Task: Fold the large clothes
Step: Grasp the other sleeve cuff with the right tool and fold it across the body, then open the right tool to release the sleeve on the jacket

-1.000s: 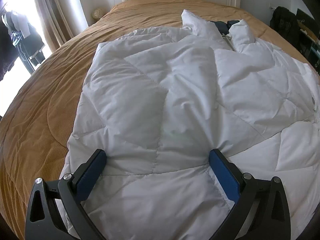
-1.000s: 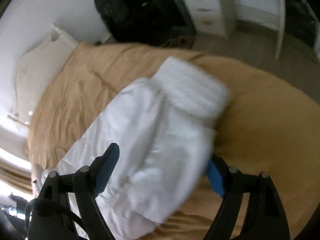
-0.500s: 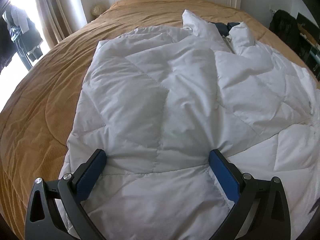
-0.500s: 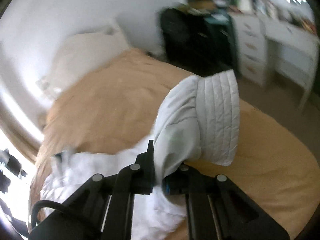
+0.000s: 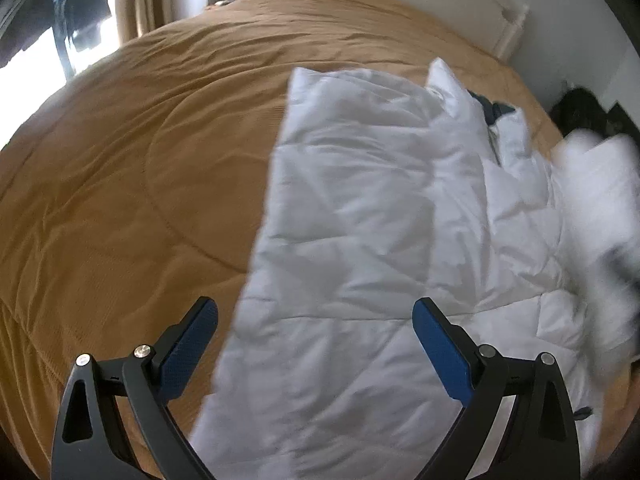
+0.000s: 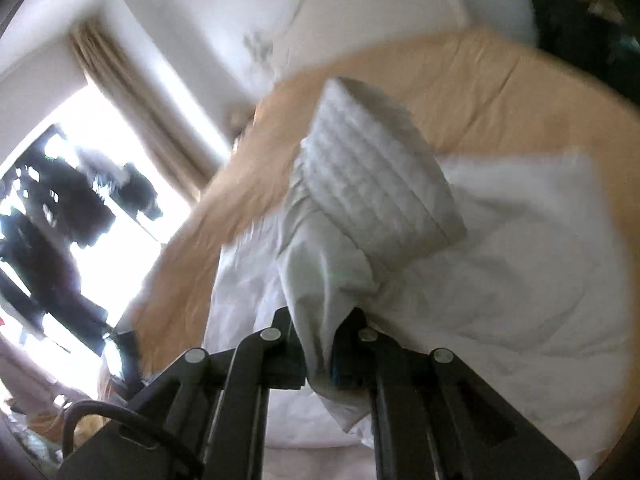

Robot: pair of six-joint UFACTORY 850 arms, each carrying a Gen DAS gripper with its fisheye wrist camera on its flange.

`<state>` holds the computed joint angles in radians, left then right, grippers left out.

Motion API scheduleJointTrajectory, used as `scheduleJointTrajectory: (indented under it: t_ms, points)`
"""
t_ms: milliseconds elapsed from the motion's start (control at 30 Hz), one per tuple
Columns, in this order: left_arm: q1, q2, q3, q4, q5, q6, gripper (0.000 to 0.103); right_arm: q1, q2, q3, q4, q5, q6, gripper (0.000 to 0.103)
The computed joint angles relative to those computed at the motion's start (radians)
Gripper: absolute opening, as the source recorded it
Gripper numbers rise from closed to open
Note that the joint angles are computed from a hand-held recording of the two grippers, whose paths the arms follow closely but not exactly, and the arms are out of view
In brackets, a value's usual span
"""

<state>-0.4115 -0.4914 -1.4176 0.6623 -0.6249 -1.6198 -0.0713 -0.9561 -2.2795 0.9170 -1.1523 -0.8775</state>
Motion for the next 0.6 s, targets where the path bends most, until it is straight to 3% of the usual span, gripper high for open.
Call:
scheduleJointTrajectory:
  t_ms: [100,167,200,233,267,333,433,533,600]
  points:
    - [0.007,0.026,0.024,-0.004,0.034,0.011,0.098,0.075,-0.037,0.051,-0.183,0.026,0.063,0.024]
    - [0.008,0.028,0.013,-0.014,0.08,0.041,0.098,0.1,0.021,0.187,-0.214,0.148,-0.013,0.027]
    - [0.005,0.023,-0.002,-0.018,0.092,0.054,0.098,0.106,0.053,0.239,-0.199,0.196,-0.08,0.037]
    - [0.004,0.012,-0.026,-0.027,0.107,0.073,0.098,0.105,0.065,0.252,-0.187,0.202,-0.105,0.054]
    - [0.002,0.0,-0.053,-0.039,0.124,0.097,0.098,0.097,0.068,0.239,-0.17,0.177,-0.117,0.061]
    - [0.001,-0.033,-0.112,-0.078,0.154,0.158,0.098,0.089,0.128,0.309,-0.111,0.22,-0.203,0.075]
    - [-0.006,-0.108,-0.231,-0.183,0.182,0.279,0.099,0.055,0.224,0.403,-0.048,0.286,-0.344,0.078]
    - [-0.016,-0.242,-0.426,-0.323,0.101,0.445,0.1,-0.011,0.295,0.469,0.01,0.32,-0.413,0.079]
    - [-0.013,-0.318,-0.524,-0.468,0.089,0.578,0.1,-0.053,0.308,0.467,0.021,0.293,-0.388,0.079]
